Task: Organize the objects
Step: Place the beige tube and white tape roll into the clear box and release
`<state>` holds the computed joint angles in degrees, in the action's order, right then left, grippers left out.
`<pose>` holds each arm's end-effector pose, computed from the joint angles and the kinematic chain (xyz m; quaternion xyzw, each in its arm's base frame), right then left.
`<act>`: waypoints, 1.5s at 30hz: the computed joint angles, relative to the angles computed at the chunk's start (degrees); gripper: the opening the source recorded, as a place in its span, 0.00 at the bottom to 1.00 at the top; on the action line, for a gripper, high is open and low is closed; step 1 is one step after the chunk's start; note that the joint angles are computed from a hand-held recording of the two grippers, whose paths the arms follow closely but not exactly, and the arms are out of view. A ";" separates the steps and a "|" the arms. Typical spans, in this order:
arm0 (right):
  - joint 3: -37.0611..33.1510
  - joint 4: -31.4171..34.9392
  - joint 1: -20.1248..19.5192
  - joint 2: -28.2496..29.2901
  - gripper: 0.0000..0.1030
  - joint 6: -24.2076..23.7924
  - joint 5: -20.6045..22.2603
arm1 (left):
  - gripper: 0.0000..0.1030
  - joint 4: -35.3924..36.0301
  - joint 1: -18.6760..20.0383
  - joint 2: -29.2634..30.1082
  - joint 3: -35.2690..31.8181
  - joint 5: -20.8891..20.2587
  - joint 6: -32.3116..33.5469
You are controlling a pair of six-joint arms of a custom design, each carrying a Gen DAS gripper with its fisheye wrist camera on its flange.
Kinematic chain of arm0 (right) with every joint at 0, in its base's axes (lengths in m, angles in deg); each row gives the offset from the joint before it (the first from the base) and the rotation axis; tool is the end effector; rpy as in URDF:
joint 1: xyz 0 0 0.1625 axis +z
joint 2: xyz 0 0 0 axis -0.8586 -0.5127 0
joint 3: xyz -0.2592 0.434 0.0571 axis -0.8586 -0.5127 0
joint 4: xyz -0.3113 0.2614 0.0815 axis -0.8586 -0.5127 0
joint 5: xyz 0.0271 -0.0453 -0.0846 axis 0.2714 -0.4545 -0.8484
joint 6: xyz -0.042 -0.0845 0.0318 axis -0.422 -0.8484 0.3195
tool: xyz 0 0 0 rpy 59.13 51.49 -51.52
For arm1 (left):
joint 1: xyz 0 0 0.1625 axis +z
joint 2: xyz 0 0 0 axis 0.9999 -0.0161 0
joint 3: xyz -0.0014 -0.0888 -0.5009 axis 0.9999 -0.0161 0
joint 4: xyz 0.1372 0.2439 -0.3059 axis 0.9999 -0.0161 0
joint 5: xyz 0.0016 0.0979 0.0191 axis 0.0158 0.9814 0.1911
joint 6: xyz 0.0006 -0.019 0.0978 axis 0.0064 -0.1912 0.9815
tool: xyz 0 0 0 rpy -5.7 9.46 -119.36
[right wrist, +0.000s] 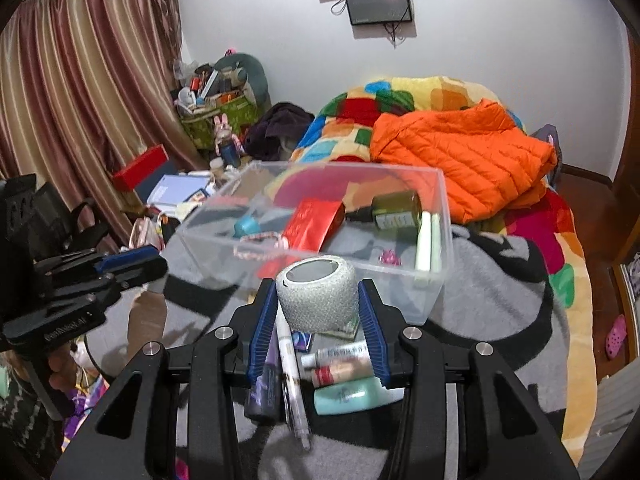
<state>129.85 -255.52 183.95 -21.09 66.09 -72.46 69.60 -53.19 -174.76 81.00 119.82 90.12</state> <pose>0.3871 -0.3821 -0.0355 0.3800 -0.8850 0.2359 0.1294 -0.0278 -0.2908 0.3723 0.1400 0.8524 -0.3990 0.3076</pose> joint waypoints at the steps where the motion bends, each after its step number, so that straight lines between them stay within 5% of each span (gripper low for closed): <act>1: -0.18 -0.19 0.01 -0.17 0.37 0.00 0.12 | 0.21 0.38 -0.82 -0.27 -0.41 -0.81 -0.07; 14: -2.72 -1.75 0.95 -1.14 0.36 -0.18 0.31 | 0.20 0.65 -6.12 -2.89 -6.15 -4.37 5.06; 21: -4.41 -0.93 0.61 -1.18 0.37 0.08 -0.05 | 0.20 -1.94 -4.86 -1.66 -10.60 -3.78 11.34; 37: -10.23 6.95 -1.63 2.70 0.37 0.25 -3.84 | 0.21 -19.68 8.07 5.29 -17.30 1.64 30.44; 45: -11.59 11.09 -3.35 3.84 0.37 0.61 -3.75 | 0.18 -18.44 15.30 8.21 -18.37 6.10 28.98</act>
